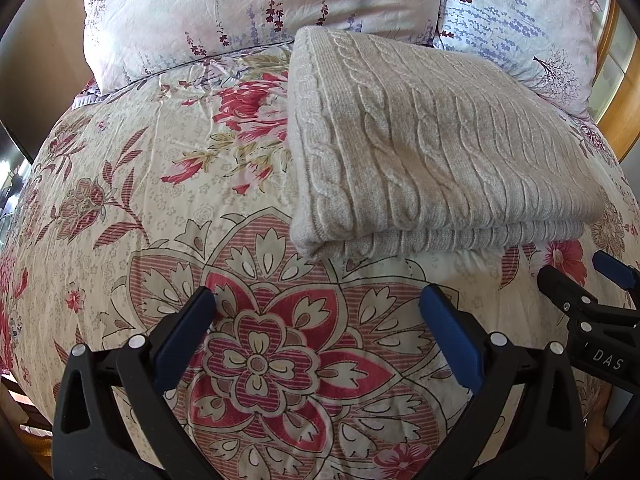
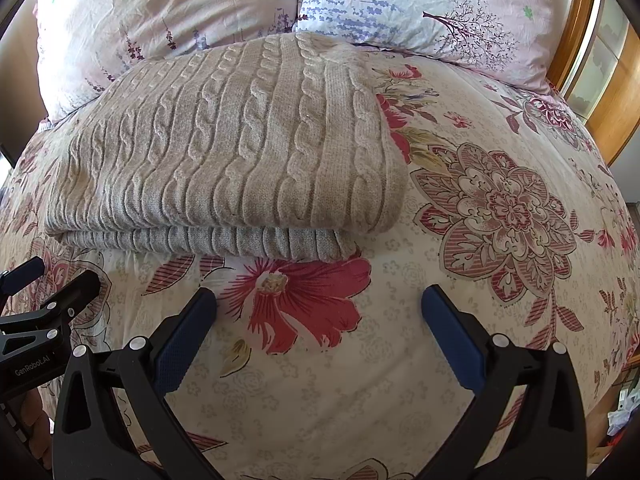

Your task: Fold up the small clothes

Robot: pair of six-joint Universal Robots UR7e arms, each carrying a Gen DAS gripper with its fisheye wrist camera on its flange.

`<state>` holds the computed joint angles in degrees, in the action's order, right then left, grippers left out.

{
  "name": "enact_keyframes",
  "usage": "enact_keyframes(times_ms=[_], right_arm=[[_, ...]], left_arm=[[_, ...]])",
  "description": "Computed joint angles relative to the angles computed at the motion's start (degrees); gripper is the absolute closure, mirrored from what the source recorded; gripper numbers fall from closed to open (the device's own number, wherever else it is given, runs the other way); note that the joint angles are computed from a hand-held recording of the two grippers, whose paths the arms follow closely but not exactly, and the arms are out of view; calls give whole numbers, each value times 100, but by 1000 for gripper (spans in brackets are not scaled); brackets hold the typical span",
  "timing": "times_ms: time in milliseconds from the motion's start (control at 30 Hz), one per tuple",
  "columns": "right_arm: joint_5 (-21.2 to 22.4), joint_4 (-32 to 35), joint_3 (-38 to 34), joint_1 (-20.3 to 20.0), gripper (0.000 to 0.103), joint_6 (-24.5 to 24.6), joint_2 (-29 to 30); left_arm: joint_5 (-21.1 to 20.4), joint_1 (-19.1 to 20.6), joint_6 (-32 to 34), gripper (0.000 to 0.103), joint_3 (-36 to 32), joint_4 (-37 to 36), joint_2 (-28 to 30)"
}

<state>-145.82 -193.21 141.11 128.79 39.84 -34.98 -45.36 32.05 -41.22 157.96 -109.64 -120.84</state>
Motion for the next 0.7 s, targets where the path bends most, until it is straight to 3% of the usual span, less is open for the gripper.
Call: enact_keyframes(times_ms=[700], right_arm=[[8, -7, 7, -3, 1, -25, -7]], left_arm=[[2, 19, 37, 2, -2, -35, 13]])
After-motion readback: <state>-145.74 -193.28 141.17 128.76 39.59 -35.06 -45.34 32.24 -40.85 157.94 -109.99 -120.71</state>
